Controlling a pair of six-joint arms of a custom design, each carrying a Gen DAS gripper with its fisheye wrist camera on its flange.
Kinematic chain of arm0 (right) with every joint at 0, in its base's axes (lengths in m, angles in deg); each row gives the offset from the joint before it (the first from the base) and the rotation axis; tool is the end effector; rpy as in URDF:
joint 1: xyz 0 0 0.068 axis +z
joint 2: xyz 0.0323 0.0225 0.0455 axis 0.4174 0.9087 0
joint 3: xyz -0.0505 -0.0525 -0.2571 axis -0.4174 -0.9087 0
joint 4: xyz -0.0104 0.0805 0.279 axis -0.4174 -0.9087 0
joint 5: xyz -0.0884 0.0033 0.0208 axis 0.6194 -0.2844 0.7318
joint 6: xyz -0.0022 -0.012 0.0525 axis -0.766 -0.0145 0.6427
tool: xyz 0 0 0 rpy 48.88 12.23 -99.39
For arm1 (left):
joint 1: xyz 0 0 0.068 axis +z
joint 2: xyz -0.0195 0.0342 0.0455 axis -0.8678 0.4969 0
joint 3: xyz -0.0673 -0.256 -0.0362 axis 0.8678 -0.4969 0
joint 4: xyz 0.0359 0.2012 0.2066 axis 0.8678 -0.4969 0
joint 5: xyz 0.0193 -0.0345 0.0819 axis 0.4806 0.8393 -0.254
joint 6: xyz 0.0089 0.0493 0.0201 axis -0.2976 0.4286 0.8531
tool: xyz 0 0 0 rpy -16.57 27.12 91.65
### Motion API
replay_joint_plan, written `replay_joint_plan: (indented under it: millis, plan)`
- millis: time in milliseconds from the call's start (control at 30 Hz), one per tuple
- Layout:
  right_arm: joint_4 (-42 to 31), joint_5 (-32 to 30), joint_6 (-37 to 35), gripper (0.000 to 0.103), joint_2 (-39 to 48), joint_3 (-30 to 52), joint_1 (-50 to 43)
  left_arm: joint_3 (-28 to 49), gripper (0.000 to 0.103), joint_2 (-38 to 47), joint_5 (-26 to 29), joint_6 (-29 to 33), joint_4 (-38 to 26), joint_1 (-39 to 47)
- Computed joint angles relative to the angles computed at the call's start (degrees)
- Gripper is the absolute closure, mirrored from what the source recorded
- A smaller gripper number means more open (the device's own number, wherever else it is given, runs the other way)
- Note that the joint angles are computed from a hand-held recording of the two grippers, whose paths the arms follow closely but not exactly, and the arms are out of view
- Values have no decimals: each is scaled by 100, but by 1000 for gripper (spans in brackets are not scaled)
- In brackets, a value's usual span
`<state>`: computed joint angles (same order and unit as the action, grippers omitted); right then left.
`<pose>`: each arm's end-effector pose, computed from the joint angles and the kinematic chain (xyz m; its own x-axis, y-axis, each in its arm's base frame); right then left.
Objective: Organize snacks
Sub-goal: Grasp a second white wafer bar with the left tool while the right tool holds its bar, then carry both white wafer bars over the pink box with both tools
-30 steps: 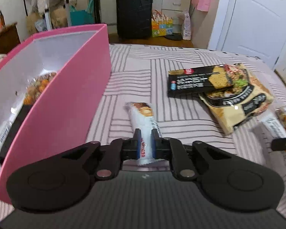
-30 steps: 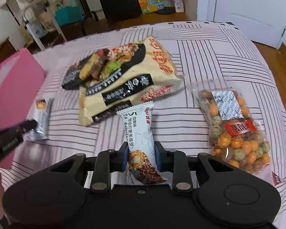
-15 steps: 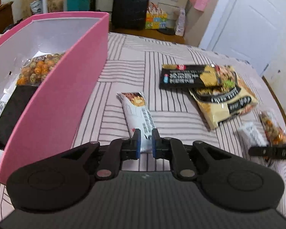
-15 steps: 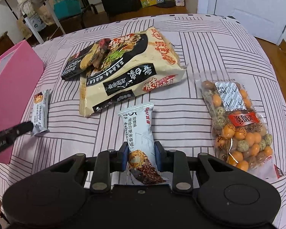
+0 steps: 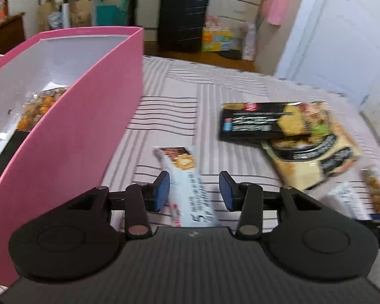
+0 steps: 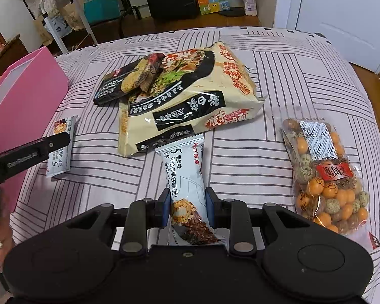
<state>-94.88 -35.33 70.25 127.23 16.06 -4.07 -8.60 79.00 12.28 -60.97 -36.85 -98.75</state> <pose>0.1312 -0.0607 0.1265 -0.8959 0.1419 -0.4209 0.0962 0.9871 0.1282 0.1789 -0.1301 0.0919 -0.7409 -0.0099 -0.6715 0.1127 0.9839 -0.1388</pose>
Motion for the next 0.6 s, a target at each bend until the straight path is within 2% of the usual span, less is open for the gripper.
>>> replay_joint_plan:
  millis: [100, 200, 333, 467, 600]
  plan:
    - [71, -68, -27, 71, 145, 33, -63, 192, 61, 532, 78, -215, 46, 159]
    - [150, -107, 8, 71, 268, 55, -66, 287, 69, 717, -110, -93, -23, 69]
    - [345, 0, 61, 71, 534, 57, -42, 255, 75, 691, 59, 62, 27, 70]
    - [310, 8, 141, 71, 477, 74, -86, 204, 77, 640, -140, 161, 5, -84]
    - [-33, 91, 103, 71, 142, 75, -80, 338, 78, 416, -4, 75, -526, -136]
